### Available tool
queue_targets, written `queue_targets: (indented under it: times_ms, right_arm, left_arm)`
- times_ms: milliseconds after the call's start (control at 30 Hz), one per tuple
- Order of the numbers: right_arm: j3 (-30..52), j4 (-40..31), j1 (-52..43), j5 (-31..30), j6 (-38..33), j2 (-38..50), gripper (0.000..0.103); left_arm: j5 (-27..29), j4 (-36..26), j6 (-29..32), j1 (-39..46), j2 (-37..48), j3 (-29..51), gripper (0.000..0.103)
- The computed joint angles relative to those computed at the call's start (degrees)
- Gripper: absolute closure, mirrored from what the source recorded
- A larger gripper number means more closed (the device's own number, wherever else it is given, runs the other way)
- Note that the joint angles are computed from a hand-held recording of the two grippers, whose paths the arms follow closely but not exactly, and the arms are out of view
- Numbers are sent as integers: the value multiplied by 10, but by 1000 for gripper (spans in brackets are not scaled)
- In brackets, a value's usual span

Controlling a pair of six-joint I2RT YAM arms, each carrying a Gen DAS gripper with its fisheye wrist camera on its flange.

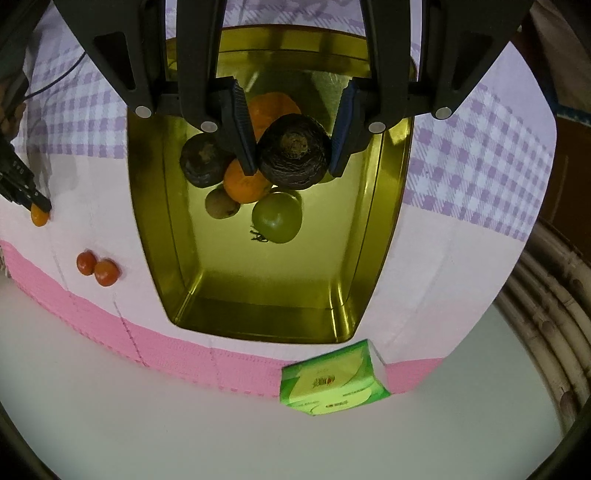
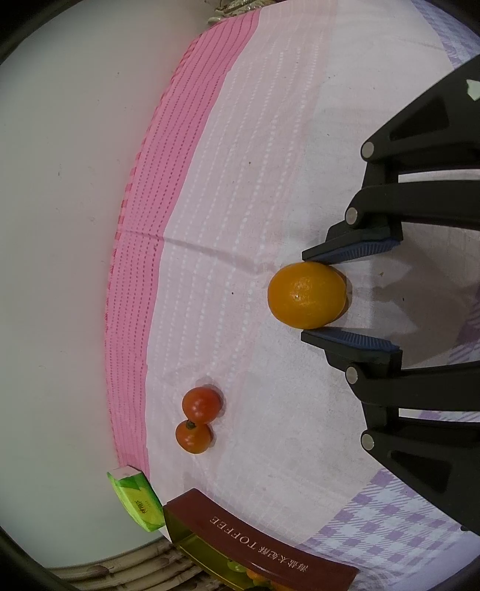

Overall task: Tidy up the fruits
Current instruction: 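Lower the avocado into the tray and open the left gripper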

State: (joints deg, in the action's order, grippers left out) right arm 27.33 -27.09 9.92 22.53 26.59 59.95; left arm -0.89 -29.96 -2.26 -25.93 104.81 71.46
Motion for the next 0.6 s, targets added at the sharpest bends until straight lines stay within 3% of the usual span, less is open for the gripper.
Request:
queue_targets:
  times_ms: [600]
  right_arm:
    - [14,-11,-13,-15,-8,14,68]
  left_arm:
    - [6,21,16,13,63,42,63]
